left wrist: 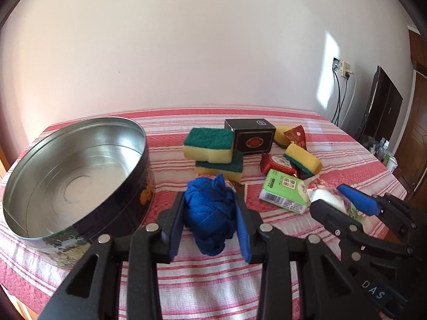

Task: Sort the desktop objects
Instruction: 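Carry the blue cloth and PULADA packet over the metal tin with both tools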

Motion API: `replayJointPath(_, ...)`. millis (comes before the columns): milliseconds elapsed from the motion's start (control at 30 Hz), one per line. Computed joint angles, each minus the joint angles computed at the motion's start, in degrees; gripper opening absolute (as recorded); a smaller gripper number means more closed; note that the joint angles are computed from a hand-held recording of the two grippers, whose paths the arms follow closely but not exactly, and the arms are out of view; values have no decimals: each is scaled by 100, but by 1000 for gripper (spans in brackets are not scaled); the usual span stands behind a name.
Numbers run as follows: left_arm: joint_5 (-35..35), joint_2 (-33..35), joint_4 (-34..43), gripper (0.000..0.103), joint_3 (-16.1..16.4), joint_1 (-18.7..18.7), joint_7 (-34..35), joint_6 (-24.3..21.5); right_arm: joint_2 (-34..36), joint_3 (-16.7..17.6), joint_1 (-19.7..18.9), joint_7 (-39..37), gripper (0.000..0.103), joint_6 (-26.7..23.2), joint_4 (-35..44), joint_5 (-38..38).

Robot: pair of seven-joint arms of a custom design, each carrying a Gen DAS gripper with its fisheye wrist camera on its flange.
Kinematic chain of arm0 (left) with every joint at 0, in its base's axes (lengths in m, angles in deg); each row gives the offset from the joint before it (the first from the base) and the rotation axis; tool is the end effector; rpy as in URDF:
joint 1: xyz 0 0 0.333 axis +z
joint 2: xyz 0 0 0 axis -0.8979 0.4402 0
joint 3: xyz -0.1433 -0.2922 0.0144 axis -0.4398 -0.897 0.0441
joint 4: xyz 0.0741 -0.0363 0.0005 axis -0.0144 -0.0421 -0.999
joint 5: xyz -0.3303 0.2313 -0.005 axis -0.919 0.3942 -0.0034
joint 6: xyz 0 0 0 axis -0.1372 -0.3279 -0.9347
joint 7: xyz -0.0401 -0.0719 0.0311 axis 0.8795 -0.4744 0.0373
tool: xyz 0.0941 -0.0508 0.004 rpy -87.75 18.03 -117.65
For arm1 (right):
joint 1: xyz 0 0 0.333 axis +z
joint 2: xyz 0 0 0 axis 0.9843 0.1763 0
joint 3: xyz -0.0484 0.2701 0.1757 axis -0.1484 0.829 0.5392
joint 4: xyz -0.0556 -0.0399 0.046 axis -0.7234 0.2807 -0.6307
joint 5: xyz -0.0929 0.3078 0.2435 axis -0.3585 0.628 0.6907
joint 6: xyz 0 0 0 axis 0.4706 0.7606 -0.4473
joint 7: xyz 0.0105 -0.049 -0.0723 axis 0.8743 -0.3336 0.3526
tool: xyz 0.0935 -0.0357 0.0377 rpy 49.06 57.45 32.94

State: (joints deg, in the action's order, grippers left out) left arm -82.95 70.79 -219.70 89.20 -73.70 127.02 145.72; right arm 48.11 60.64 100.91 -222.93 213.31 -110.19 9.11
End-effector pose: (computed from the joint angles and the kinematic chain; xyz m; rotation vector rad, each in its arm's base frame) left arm 0.4999 -0.0676 0.5208 -1.1253 2.2533 -1.2295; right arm 0.4454 0.2925 0.4718 -1.3822 1.8729 -1.0132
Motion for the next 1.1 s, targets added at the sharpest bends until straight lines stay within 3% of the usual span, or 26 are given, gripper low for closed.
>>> replayJointPath(333,-434,362,524,34,286,556,-95,-168,687,-99,186,-332,50,418,994,-496)
replayJointPath(500,-611,660,821,34,221,841,-161,93,1240,-272,386,-528,50,711,1676,-763)
replayJointPath(633,-634,940,1003,34,84,983,-217,568,1732,-486,558,-538,50,1028,2225,-1108)
replayJointPath(867,-250,1479,1377,34,-113,1235,-745,1008,2430,-885,815,-617,50,1480,3057,-1373)
replayJointPath(1100,299,1841,1616,34,-330,1388,-1290,1303,2977,-1218,968,-836,50,1904,3665,-1062)
